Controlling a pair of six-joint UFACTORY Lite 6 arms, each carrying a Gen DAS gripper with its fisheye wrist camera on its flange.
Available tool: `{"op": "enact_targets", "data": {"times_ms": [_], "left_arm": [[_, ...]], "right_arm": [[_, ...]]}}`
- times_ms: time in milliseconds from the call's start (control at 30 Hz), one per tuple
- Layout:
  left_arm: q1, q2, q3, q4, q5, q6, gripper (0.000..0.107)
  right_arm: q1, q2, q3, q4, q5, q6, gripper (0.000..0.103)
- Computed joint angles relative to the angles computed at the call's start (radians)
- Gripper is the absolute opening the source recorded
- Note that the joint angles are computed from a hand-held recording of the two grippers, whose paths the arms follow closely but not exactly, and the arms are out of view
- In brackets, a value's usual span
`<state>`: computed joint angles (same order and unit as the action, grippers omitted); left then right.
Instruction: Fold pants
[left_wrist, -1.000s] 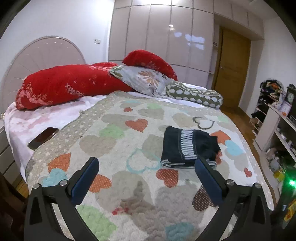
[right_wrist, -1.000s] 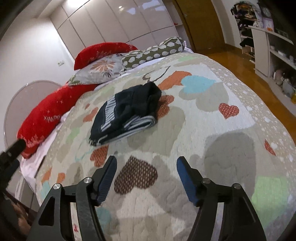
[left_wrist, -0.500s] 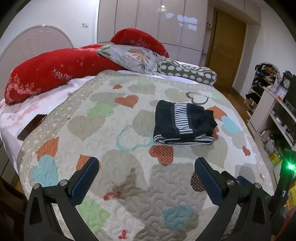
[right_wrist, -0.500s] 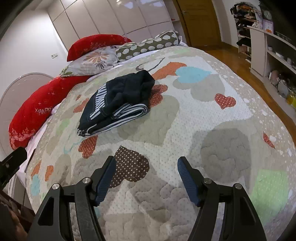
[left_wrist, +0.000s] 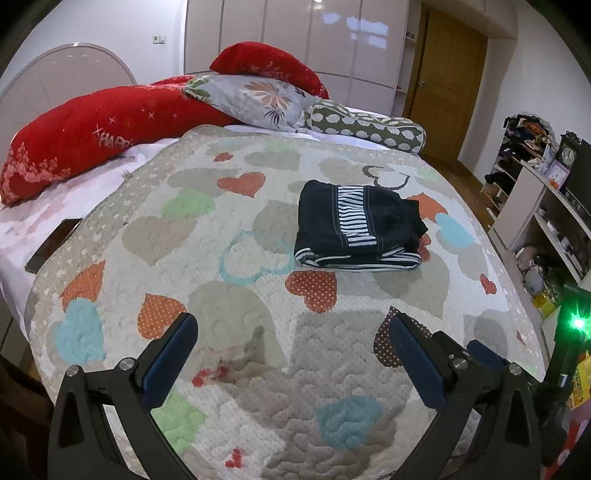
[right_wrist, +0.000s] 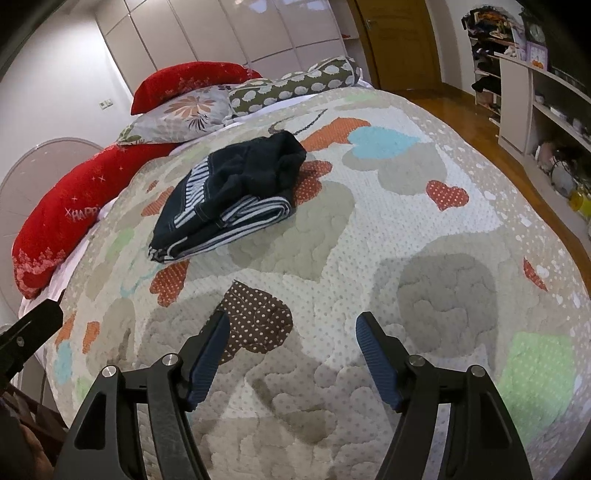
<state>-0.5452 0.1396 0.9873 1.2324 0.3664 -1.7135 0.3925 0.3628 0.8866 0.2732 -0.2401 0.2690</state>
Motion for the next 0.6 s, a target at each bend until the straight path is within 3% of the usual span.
{"op": "enact_targets", "data": {"times_ms": [600], "left_arm": [[-0.01,-0.037,-0.03,0.123,0.035,-0.142,0.103]], "right_arm": [[0.04,-0.009,-0.001,0.213,-0.005,-0.228,0.075]]}}
